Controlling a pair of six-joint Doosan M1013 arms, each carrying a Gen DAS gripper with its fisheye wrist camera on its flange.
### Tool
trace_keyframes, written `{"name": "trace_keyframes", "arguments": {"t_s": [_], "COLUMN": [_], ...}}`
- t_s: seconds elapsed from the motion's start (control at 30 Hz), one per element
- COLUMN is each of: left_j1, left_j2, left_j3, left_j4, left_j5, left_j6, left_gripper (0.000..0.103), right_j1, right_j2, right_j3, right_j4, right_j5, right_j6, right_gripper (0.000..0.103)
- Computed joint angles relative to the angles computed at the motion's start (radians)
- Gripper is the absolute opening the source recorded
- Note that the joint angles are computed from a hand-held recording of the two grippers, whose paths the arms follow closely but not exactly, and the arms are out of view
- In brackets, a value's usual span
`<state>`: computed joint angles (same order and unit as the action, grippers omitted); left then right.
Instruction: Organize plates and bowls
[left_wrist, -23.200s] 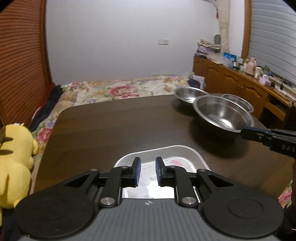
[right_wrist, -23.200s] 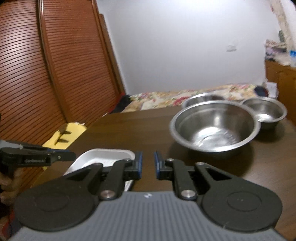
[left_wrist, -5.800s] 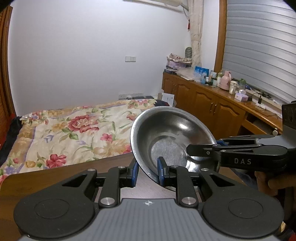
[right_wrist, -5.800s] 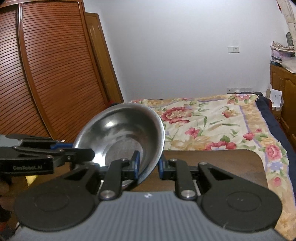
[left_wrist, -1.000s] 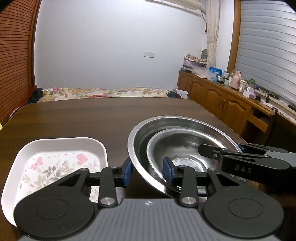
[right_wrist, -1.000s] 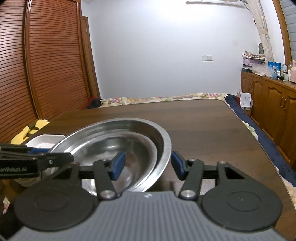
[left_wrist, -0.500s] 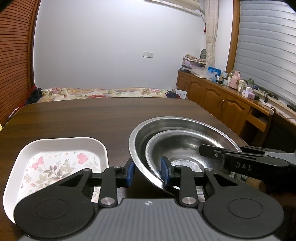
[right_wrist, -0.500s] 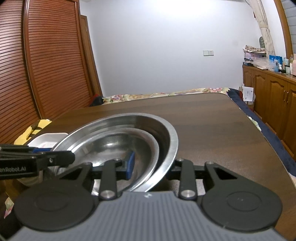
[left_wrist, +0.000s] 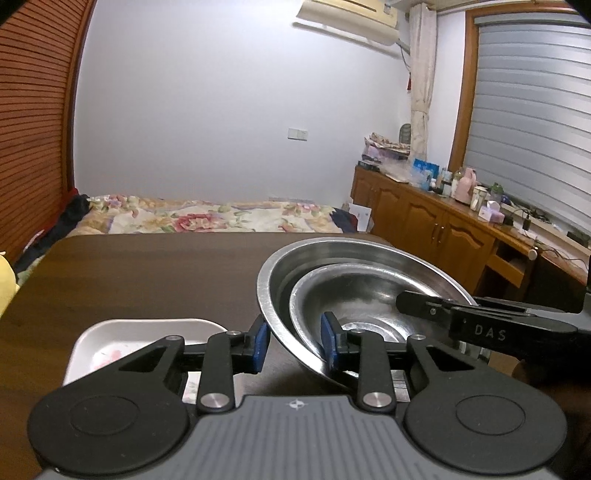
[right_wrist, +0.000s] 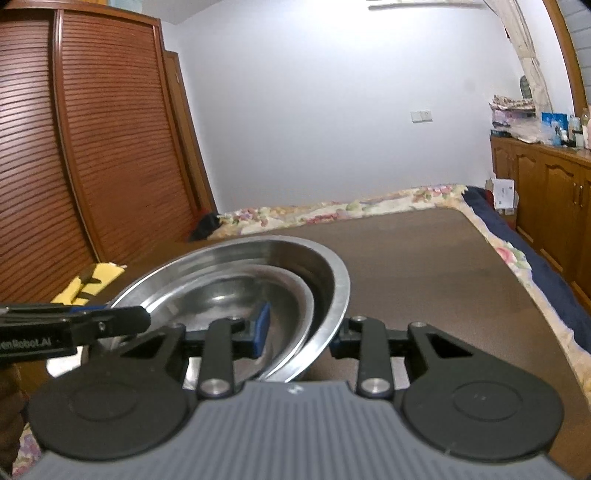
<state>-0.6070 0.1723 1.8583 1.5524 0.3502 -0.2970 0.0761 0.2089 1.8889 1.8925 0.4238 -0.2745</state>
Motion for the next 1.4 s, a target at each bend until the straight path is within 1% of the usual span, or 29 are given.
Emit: {"name": "trace_keyframes", "arguments": {"t_s": [0.37, 0.73, 1.0, 1.1, 1.4], "left_j1": [0.019, 0.038, 0.058, 0.066, 0.076], "left_j2": [-0.051, -0.083, -0.099, -0.103, -0.103], "left_j3": [0.033, 0.069, 0.1, 0.109, 0.124], "left_j4": [-0.004, -0.02, -0.044, -0.047, -0.078], "left_j5": [0.029, 0.052, 0.068, 0.067, 0.085], "left_j6": [-0.014, -0.029, -0.033, -0.038, -0.025], "left_gripper": [0.032, 0.032, 0.032, 0.032, 0.032], "right_j1": [0.02, 0.053, 0.08, 0.093, 0.117], "right_j2": [-0.007, -0.006, 0.01, 0.013, 0.031], "right_j3": [-0.015, -0.025, -0.046, -0.049, -0.075], "right_j4": [-0.005, -0.077, -0.153, -0.174, -0.321], "right_j5": [0.037, 0.05, 0.06, 0.049, 0.044], "right_j6": [-0.001, 0.038, 0.099, 0.103, 0.236], "right_gripper": [0.034, 0.034, 0.034, 0.034, 0.034]}}
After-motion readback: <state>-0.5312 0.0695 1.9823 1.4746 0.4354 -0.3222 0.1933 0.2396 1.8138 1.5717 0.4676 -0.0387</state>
